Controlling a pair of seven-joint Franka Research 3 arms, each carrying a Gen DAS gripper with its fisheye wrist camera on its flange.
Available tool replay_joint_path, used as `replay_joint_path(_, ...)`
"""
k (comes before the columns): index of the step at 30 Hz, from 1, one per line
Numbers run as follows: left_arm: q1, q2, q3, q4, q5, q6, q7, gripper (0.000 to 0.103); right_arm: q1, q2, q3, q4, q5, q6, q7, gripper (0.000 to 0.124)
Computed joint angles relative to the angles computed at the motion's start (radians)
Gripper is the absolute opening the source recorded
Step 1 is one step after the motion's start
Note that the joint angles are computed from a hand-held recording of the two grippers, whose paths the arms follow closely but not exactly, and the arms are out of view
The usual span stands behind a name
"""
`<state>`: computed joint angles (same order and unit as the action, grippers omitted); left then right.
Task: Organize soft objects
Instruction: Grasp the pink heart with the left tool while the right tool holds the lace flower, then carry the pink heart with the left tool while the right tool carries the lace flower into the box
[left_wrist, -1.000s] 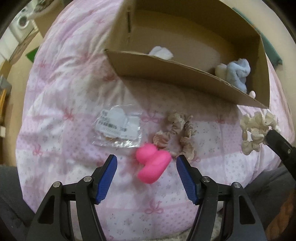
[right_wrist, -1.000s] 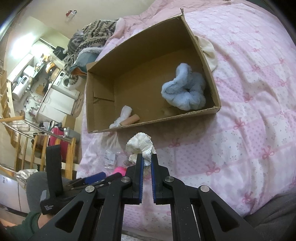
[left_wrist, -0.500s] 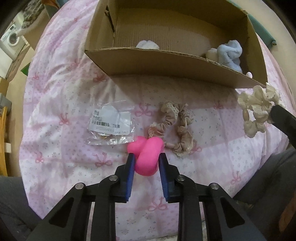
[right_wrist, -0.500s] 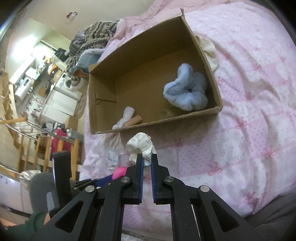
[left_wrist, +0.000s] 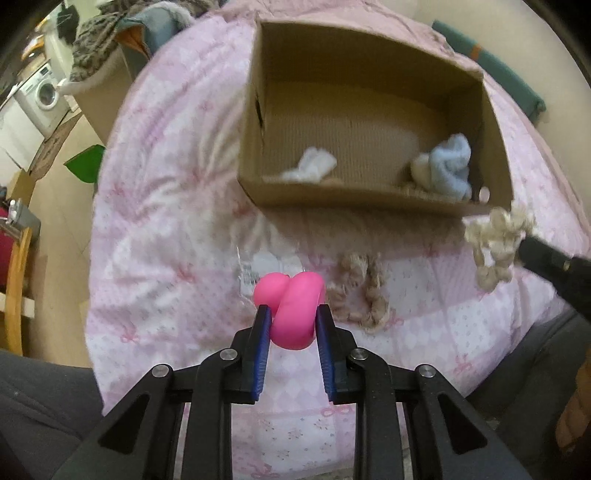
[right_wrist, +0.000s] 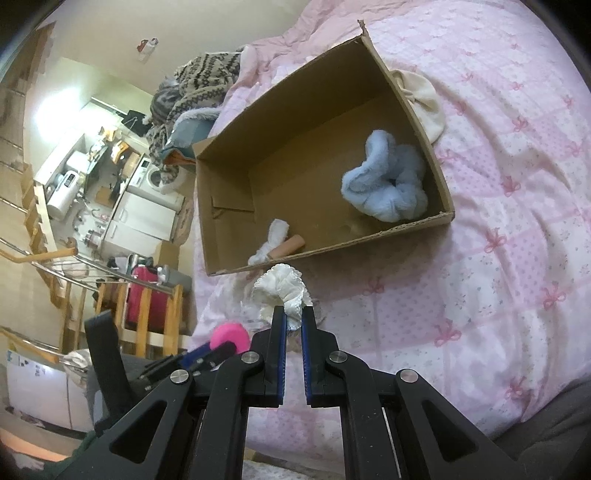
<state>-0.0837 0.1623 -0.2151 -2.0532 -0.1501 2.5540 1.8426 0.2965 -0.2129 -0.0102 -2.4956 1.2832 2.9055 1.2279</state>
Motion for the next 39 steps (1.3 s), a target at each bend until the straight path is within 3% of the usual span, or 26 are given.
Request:
replay_joint_path(6,0.014,-0.025,-0.015,0.042,-0.112,-0.015,0.073,0.022,0.006,-0.033,-0.014,0.013,0.114,0.005,-0.112,0.009)
replay_joint_path(11,-0.012,-0.010,-0.004,0.079,-0.058,0.049,0.062,0.022,-0.006,-0.047,-0.019,0.043,0.244,0.019,-0.245,0.009)
replay_joint_path(21,-0.010,0.146,-0.015,0.286,0.041,0.048,-0.020,0.022,-0.073,0.033,-0.021,0.139,0.080,0.022,-0.149,0.009)
replay_joint_path(30,-0.028,0.264,-0.029,0.431,0.116,0.000,-0.077,0.022,-0.104,0.149,-0.017,0.212,0.001,0.036,-0.106,0.009)
replay_joint_path(34,-0.046,0.322,-0.025,0.505,0.156,-0.022,-0.117,0.022,-0.120,0.181,-0.003,0.212,-0.082,0.032,-0.025,0.009)
replay_joint_path(39,-0.058,0.359,-0.025,0.514,0.202,0.043,-0.128,0.022,-0.132,0.207,0.009,0.219,-0.152,0.023,0.023,0.009)
